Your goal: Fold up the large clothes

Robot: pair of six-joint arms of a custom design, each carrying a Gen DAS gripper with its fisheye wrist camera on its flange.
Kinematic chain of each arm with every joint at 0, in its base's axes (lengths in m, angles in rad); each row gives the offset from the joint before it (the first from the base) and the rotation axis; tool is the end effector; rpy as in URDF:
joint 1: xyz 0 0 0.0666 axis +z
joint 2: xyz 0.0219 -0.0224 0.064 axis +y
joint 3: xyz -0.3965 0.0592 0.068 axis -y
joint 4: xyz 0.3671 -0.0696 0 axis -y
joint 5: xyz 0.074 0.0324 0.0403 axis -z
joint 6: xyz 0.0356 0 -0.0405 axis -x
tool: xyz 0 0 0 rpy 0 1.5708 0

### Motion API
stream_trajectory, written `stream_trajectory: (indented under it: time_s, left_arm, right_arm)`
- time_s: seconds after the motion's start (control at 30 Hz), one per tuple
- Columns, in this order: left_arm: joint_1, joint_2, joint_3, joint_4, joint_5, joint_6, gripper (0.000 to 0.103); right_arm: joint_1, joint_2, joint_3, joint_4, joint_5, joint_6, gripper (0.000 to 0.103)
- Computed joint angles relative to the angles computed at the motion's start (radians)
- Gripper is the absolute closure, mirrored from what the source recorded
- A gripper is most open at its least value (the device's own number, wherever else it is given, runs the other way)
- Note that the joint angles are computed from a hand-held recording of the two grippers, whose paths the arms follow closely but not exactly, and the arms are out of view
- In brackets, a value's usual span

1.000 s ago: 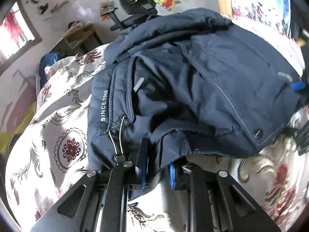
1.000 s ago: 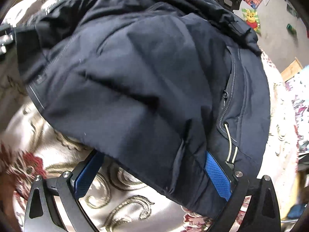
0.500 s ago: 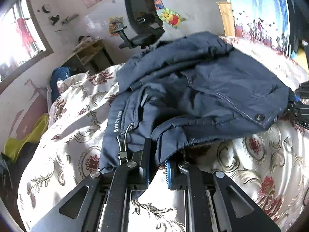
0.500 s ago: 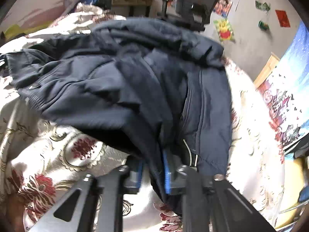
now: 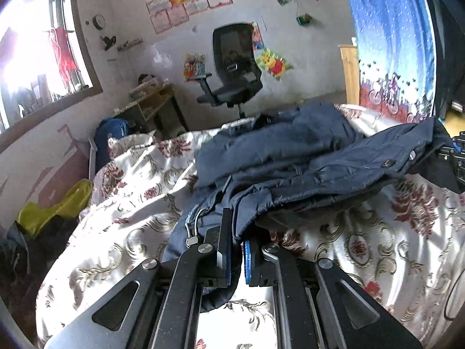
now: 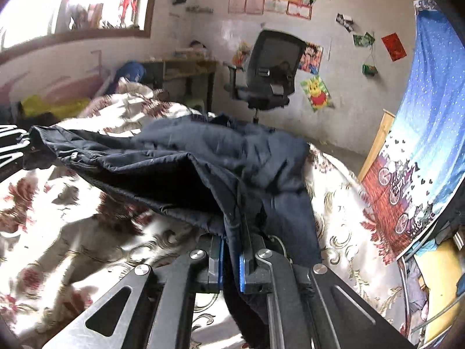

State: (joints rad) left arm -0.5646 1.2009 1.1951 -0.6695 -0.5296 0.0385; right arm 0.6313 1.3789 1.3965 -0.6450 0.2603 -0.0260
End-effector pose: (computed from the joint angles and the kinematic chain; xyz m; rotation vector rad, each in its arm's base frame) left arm 0.3394 -0.1942 0.4571 0.2864 2.1317 0.2480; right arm 0.3832 0.2683 0.4755 -0.5086 2.1150 0.0885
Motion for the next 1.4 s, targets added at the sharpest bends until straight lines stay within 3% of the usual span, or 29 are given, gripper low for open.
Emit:
stream_trajectory:
  time_s: [0.17,0.43,0.63,0.9,1.23,1.4]
  left_arm:
    - [-0.025,-0.035,0.045,-0.056,-0.041,-0.006,0.098]
    - [-0.02,0.02,0.158,-0.145,-0.093,0.003,0.098]
    - [0.006,0.096,0.24,-0.151,-0.109,-0.038,0.098]
    - [0.074,0.192,0.343,-0.13,-0.074,-0.102,0.098]
    - [0.2,0.348,0.473,0.011,0.074,-0.211,0.098]
    - [0.268,0.459,0.583,0.015,0.15,-0.219,0.098]
  right_arm:
    - [0.013,-0.051,0.033,-0.035,-0.044,-0.025,0.097]
    - [0.013,-0.033,0.079,-0.017,-0.049,-0.003,0.097]
    - [-0.021,0.022,0.144,-0.009,-0.078,0.021,0.097]
    - [-0.065,0.12,0.27,-0.02,-0.103,0.063,0.097]
    - [-0.124,0.368,0.624,-0.16,-0.125,0.097,0.097]
    - [-0.144,0.556,0.879,-0.23,-0.116,0.117,0.097]
